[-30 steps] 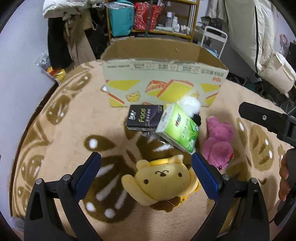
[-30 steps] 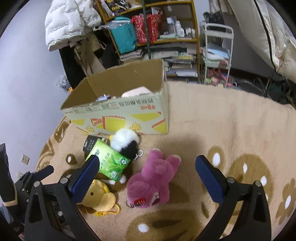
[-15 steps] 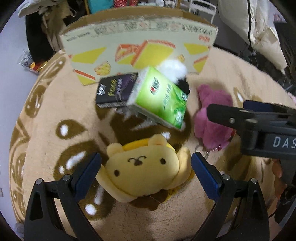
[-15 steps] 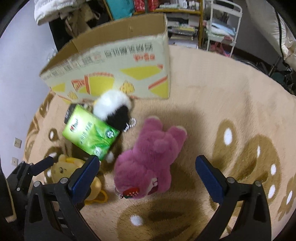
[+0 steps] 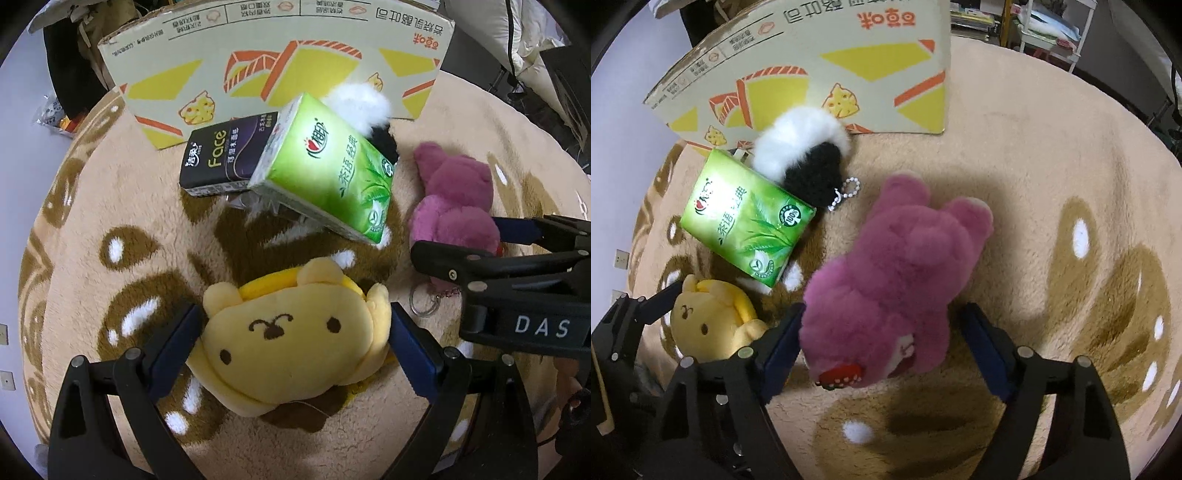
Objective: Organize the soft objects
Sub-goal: 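Grasp the yellow dog plush with the left gripper while the right grasps the pink bear, then lift both plushes over the box and open both grippers inside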
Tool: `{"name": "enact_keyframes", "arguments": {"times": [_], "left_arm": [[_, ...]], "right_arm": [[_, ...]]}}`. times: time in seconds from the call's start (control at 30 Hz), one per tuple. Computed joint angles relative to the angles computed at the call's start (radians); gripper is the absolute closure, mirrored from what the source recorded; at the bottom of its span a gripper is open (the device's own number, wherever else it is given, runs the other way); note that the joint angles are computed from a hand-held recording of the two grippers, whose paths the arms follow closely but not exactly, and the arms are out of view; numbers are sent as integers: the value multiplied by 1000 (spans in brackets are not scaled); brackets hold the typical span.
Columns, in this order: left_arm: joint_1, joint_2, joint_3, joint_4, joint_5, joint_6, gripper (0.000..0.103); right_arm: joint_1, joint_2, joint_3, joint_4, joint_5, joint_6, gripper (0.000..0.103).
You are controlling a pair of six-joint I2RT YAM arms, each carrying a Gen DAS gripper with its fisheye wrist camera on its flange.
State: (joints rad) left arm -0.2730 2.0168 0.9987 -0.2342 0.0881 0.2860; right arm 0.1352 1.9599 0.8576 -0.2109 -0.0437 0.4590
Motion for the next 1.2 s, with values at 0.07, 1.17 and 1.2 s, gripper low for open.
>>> {"name": "enact_keyframes", "arguments": {"times": [0.07, 1.17, 1.2], "left_arm": [[1, 11, 7, -11, 7, 1, 13], [5, -256, -270, 266, -70, -34, 20], [7, -263, -273, 268, -71, -36, 20]], "right_arm": [[11, 5, 5, -1, 12, -5, 20], [78, -302, -121, 24, 15, 55, 38], [75, -311, -125, 23, 17, 50, 38]]}}
